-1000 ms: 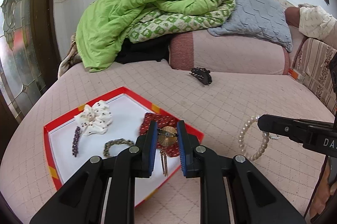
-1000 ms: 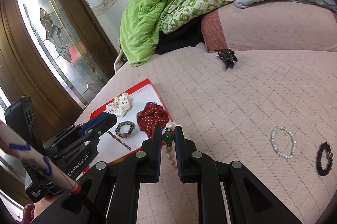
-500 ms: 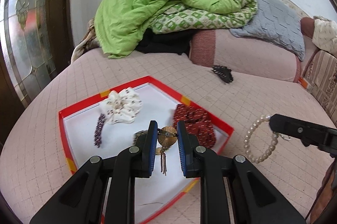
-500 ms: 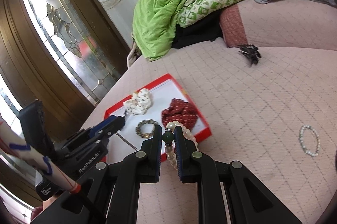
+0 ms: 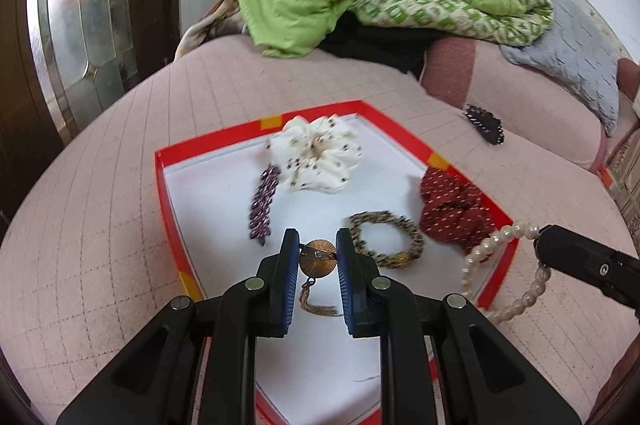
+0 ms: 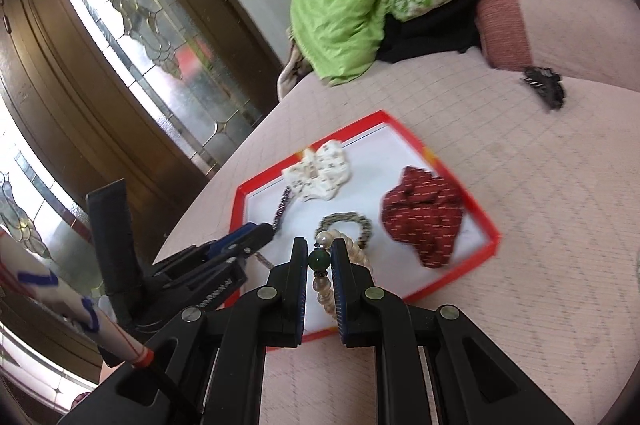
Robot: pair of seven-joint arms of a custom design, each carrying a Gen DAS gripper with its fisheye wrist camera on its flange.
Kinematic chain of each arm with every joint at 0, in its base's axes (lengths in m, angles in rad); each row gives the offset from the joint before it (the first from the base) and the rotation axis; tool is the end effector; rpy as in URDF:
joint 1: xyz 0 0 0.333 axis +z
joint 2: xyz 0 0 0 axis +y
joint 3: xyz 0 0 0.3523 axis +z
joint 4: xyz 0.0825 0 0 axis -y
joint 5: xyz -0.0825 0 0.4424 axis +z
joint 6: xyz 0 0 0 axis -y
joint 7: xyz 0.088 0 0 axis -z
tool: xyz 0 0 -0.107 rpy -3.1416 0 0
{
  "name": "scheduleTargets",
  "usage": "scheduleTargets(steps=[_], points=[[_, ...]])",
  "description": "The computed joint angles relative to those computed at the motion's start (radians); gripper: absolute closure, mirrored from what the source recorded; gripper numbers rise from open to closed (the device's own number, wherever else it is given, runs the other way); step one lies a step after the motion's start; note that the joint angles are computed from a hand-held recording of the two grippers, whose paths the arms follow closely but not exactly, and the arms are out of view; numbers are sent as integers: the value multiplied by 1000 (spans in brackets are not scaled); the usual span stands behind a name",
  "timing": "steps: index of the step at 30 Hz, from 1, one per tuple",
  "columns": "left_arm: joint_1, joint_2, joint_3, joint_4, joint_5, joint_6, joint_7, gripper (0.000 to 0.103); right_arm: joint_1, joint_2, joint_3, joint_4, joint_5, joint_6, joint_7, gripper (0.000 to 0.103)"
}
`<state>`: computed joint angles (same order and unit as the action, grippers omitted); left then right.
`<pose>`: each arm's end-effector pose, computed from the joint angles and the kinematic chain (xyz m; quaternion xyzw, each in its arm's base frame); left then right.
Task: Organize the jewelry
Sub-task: 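Open left tool to drop gold charm while right tool releases pearl bracelet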
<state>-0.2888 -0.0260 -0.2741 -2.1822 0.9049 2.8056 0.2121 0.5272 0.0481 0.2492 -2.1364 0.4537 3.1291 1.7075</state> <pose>0.4974 -0.3594 0.4636 -0.6576 0.6424 -0.3282 0.2172 0.4858 0.4209 0.4955 -0.6839 0.5693 -0.0388 0.4546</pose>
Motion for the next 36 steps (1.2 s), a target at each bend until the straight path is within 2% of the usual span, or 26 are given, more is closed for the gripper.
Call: scheduleTargets(steps=[2, 8, 11, 14, 20, 24, 31, 36], points=[[0, 7, 2, 0, -24, -5, 19, 85, -8, 22, 18, 23, 47, -6, -47, 90], [-11, 33, 10, 11, -100, -25, 93, 85, -8, 70, -4, 43, -39, -34, 40, 90], [-16, 36, 14, 12, -111, -32, 102, 85, 3, 76, -38, 34, -126, -44, 127, 90], [-19, 40, 17, 13, -127, -33, 116, 85, 40, 72, -104, 24, -287, -63, 275, 90], [-21, 43, 23, 9, -168, -22, 146, 85, 45, 74, -140, 26, -487, -107, 455, 90], [-18, 46, 26, 2, -209, 1, 173, 85, 35, 80, -138, 33, -562, -133, 517, 89], [-15, 46, 31, -9, -238, 39, 182, 85, 6, 84, -112, 43, -574, -158, 519, 89], [-6, 35, 37, -31, -257, 111, 175, 81, -4, 75, -99, 37, -545, -150, 496, 88]])
